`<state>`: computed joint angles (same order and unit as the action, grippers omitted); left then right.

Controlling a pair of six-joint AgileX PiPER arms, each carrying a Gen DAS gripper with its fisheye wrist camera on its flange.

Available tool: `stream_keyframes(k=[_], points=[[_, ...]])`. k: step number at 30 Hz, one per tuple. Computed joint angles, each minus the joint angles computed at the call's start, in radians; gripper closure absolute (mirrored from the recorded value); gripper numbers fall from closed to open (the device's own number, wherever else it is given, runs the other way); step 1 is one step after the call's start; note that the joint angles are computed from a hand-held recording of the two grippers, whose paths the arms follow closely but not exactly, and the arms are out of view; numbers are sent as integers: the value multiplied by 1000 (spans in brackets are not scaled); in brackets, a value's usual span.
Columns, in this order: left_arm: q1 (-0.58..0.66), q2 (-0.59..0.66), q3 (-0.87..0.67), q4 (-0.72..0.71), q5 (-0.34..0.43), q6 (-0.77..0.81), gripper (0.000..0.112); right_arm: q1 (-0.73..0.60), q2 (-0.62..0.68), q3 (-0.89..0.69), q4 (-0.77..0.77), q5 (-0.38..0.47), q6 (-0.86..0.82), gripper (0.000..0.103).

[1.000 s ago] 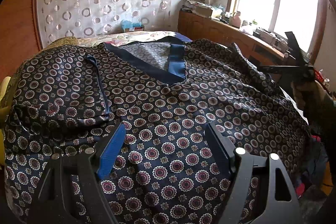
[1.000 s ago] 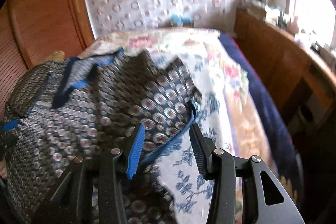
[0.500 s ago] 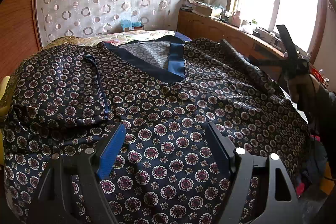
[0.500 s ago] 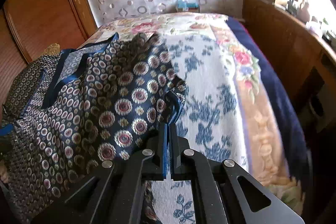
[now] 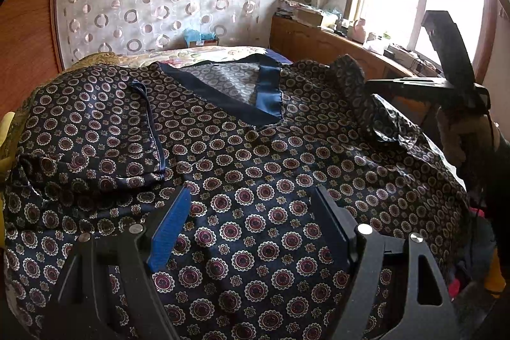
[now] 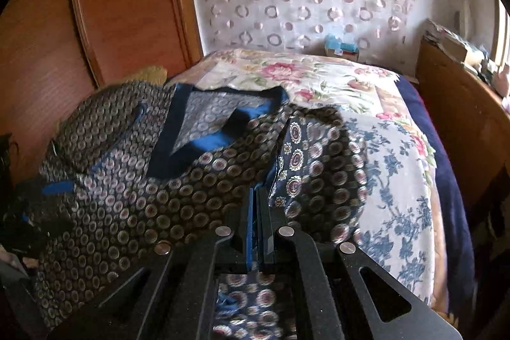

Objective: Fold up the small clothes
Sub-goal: 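Lift the grasped side with the right gripper and fold it toward the collar, then open the right gripper to release the folded side onto the shirt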

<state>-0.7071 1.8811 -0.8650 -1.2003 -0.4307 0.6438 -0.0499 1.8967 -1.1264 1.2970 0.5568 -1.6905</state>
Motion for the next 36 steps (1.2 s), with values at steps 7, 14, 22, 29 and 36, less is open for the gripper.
stream_keyframes(k=[7, 14, 22, 29, 36], points=[[-1, 0, 0, -7, 0, 7, 34, -54, 29, -58, -28, -39, 53, 60], [-1, 1, -2, -4, 1, 5, 34, -56, 210, -306, -334, -63, 472, 59], [0, 0, 0, -5, 2, 7, 34, -62, 411, -603, -479, 148, 696, 60], [-2, 2, 0, -5, -1, 5, 34, -12, 347, -537, -528, -10, 633, 99], [-4, 3, 1, 2, -2, -1, 34, -10, 263, -456, -482, -226, 639, 81]])
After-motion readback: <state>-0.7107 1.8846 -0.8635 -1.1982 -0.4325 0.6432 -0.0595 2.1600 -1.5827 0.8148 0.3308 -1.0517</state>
